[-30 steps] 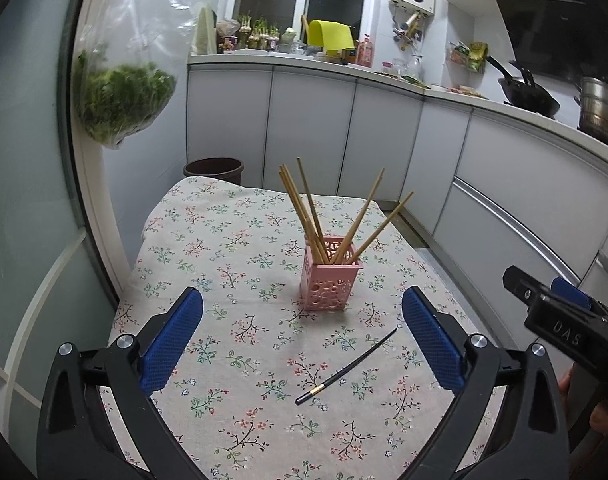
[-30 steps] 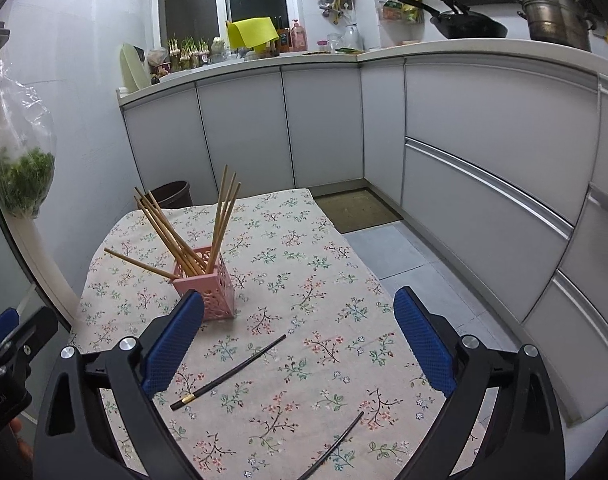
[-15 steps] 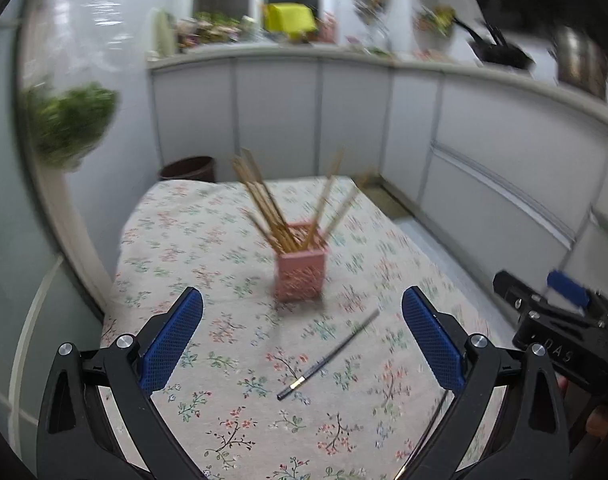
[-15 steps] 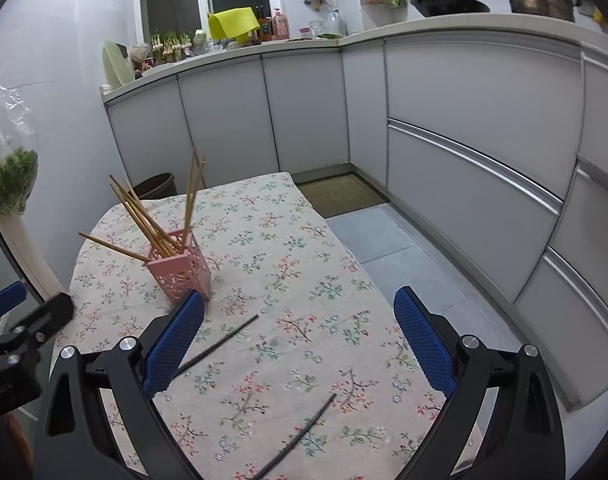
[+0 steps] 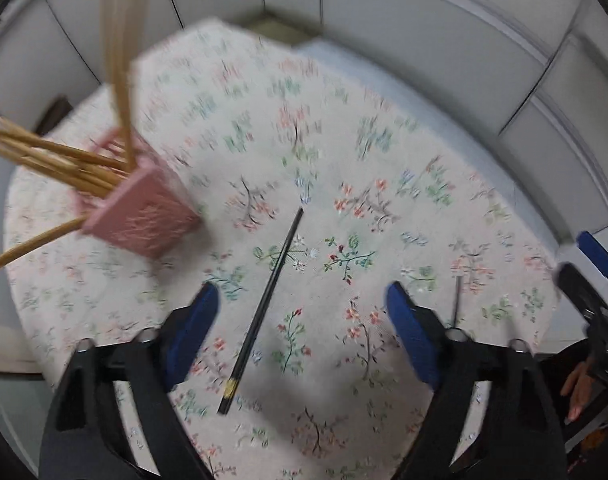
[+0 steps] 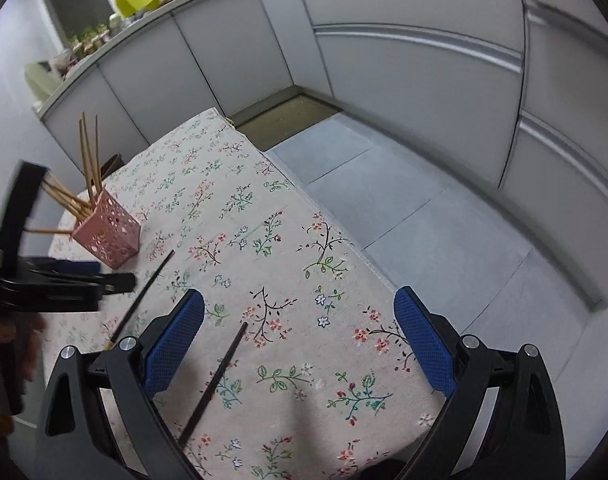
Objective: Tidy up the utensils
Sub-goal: 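Grasp a black chopstick with the left tool while the right tool grasps the other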
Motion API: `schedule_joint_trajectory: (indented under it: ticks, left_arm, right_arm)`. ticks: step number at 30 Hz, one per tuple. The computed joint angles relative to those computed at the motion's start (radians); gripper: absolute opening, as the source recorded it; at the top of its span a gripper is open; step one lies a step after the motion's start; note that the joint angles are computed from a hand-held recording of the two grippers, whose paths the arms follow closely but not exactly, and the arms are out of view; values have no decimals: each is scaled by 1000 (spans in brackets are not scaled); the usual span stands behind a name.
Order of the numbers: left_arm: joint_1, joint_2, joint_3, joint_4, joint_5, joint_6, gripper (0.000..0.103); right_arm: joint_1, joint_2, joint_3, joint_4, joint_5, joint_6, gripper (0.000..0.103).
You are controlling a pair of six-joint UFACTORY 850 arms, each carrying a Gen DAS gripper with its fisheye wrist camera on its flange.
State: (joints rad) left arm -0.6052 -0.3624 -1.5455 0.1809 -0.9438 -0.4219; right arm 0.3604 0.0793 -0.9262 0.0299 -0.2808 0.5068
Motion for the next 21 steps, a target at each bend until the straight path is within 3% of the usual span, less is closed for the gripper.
schedule_joint_trajectory:
  ticks: [4,13,15,17,21]
  left_arm:
    - [19,-97,-75,-13,-53,28,62]
    - [76,-251,-229,-113,-197,181,58]
    - [82,-263,-245,-132,-206,223,56]
    - [93,-268,-253,-172,-213,255,43]
    - [98,-234,-210,-198,-185,264,35]
  right_arm:
    - [-13,-11,-1,43,11,-17,93]
    - [-2,-26,-12,15,17,-18,93]
    - [-6,-34,-19,51,6,-53,93]
    - [-8,-40,-24,70,-4,-70,93]
    - [-16,-45,-30,99,-22,-86,93]
